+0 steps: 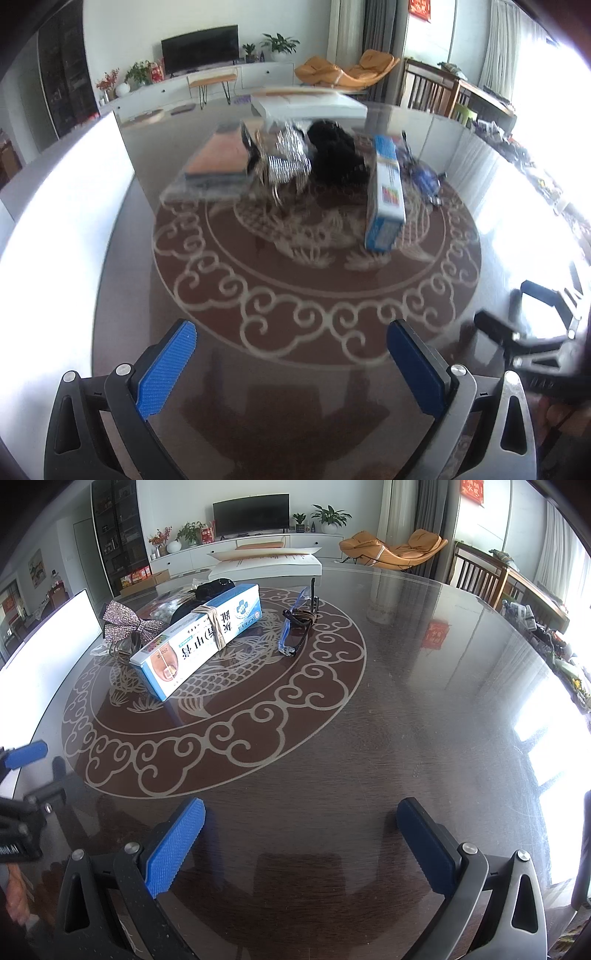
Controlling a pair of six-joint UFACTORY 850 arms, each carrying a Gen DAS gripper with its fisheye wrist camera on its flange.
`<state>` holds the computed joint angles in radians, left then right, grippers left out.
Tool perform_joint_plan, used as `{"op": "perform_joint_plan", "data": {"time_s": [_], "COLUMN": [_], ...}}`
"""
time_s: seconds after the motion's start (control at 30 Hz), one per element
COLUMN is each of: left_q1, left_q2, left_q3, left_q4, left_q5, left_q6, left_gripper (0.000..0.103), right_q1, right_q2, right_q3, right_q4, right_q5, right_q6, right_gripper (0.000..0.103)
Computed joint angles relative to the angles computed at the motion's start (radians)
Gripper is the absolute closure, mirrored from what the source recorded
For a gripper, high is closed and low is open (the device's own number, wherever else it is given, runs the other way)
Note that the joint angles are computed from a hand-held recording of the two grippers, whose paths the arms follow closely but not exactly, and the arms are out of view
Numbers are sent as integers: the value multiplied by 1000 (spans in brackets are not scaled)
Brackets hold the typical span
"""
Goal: Organize objects
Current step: 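Lower the left tool onto the rhinestone bow hair clip and close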
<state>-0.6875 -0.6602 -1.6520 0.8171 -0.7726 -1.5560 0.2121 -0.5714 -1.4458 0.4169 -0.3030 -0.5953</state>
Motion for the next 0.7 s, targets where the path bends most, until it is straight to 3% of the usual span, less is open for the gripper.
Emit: {"op": "perform_joint_plan", "data": {"time_s": [0.2, 0.37, 0.4, 0.43, 0.47, 0.6, 0.7], "left_q1": [83, 168, 172, 171, 160, 125, 73], "left_q2": [-77, -246, -257, -265, -277, -153, -75], "left_q3": [-205, -449, -452, -451, -455, -246, -114], "left_q4": [139, -95, -113, -127, -114, -36, 24], "left_q5": [-60, -37, -16, -10, -41, 41, 34], "left_q6": [-43, 239, 274, 307, 319, 140, 28], "left_gripper": [0, 1, 12, 45, 58, 68, 68], "right_q1": [0, -1, -2, -2, -2, -2, -2], "right_q2": [0, 4, 5, 6, 6, 6, 6], "right_q3": [0, 5, 6, 8, 8, 8, 8], "right_q4": [0, 11, 14, 16, 18, 14, 12], "right_q5": [0, 1, 1, 1, 2, 2, 3], "right_q6": [-1, -13, -16, -19, -22, -17, -15], "right_gripper": [0, 0, 0, 0, 0, 0, 0]}}
